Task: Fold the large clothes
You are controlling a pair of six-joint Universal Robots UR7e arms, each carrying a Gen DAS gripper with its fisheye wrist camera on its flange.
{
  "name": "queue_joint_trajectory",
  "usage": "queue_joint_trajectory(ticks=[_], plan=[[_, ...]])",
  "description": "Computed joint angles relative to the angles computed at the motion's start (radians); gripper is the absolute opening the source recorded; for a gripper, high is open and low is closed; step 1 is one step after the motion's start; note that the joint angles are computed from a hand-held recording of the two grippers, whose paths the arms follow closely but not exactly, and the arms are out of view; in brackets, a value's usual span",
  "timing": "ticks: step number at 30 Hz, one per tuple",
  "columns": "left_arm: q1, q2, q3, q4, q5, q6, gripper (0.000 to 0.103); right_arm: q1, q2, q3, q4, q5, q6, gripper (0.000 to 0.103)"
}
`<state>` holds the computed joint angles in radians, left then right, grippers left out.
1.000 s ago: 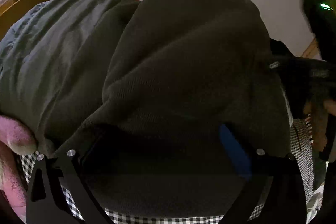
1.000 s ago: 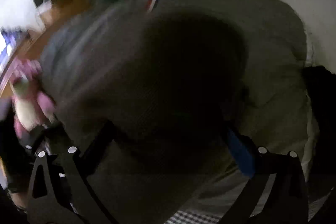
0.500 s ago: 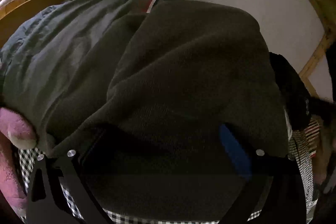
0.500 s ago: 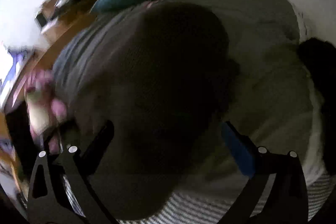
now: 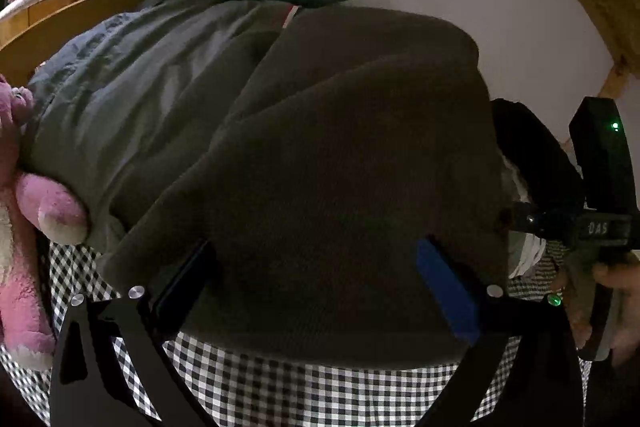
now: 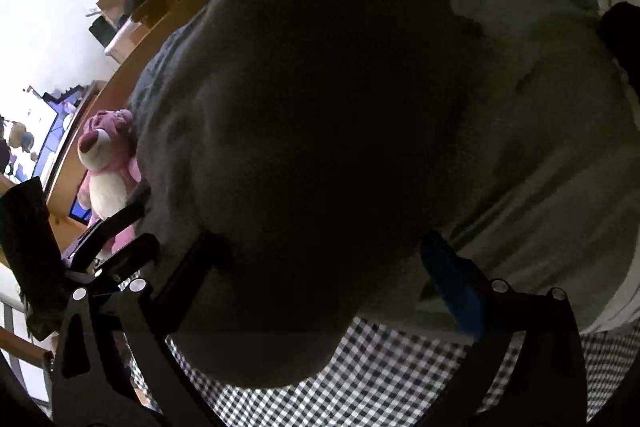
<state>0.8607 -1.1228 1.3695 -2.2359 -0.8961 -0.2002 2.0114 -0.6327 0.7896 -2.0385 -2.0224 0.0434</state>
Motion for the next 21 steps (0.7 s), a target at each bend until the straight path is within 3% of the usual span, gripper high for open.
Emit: queue_joint_trajectory(ticks=[4, 10, 15, 19, 21], plan=[[-0.020, -0.012, 0.009, 0.002, 0.013, -0.002, 0.099, 0.026, -0.039, 0.053, -0.043, -0.033, -0.029, 0.100], [-0.074, -0.050, 0.076, 0.056, 0.125, -0.054, 0.099, 0.059, -0.108, 0.180, -0.093, -0.142, -0.055, 0.100], [-0.110, -0.107, 0.158, 0.123, 0.177, -0.139, 0.099, 0.083, -0.163, 0.309, -0.116, -0.237, -0.026, 0.100], [-0.155, -0.181, 0.246, 0.180, 0.215, -0.230, 0.099, 0.121, -0.243, 0.482, -0.258, -0.305, -0.028, 0.100], [-0.197, -0.227, 0.296, 0.271, 0.277, -0.325, 0.099, 0.142, -0.288, 0.564, -0.313, -0.327, -0.013, 0.100]])
